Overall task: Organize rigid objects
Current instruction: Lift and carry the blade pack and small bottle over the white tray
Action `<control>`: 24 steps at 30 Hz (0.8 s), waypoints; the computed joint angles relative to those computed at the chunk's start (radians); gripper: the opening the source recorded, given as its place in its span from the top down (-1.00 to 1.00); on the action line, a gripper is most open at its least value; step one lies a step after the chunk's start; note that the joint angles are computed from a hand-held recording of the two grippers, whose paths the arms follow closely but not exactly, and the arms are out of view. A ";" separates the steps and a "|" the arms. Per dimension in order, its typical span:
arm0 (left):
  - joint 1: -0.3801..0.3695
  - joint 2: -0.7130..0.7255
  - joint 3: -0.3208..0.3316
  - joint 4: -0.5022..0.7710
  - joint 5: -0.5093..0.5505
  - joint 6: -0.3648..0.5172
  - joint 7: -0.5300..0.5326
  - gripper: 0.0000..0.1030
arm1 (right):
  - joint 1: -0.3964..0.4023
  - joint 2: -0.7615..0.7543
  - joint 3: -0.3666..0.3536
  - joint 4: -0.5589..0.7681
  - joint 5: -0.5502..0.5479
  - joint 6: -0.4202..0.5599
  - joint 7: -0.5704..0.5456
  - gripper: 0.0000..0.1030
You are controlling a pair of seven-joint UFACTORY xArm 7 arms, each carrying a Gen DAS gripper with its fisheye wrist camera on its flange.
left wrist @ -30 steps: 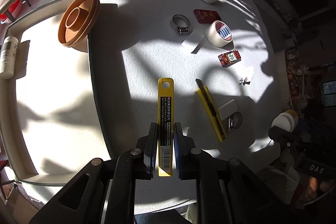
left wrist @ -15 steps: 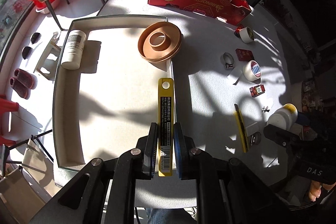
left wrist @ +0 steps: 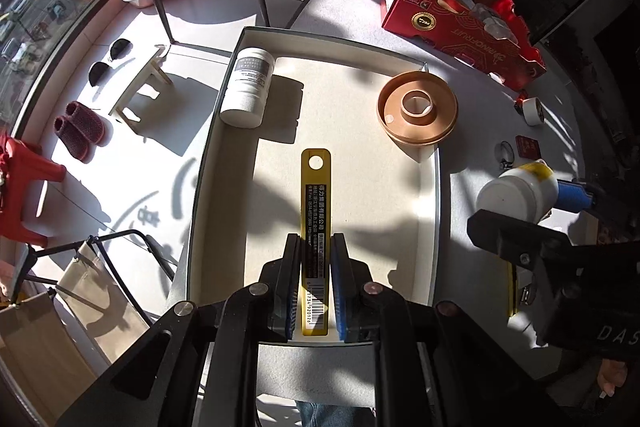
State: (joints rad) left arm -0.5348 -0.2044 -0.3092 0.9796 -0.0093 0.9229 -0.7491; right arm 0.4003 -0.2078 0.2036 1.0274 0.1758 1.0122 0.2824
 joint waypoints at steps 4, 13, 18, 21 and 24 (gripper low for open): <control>0.009 0.025 0.008 0.004 0.001 -0.007 0.001 0.70 | 0.003 0.062 0.008 0.049 -0.016 -0.005 0.008 -0.28; 0.017 0.111 0.024 0.048 0.031 -0.016 0.008 0.70 | 0.000 0.157 0.001 0.113 -0.036 -0.007 0.033 -0.28; 0.017 0.140 0.031 0.062 0.033 -0.017 0.008 0.70 | -0.001 0.193 -0.002 0.132 -0.037 -0.008 0.042 -0.28; 0.015 0.151 0.034 0.066 0.034 -0.015 0.008 0.70 | -0.002 0.205 -0.004 0.137 -0.037 -0.006 0.044 -0.28; 0.015 0.159 0.037 0.067 0.033 -0.011 0.010 0.70 | -0.004 0.213 -0.006 0.139 -0.034 -0.004 0.043 -0.28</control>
State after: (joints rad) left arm -0.5202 -0.0454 -0.2726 1.0469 0.0238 0.9116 -0.7391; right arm 0.3966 0.0050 0.1980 1.1664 0.1414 1.0080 0.3251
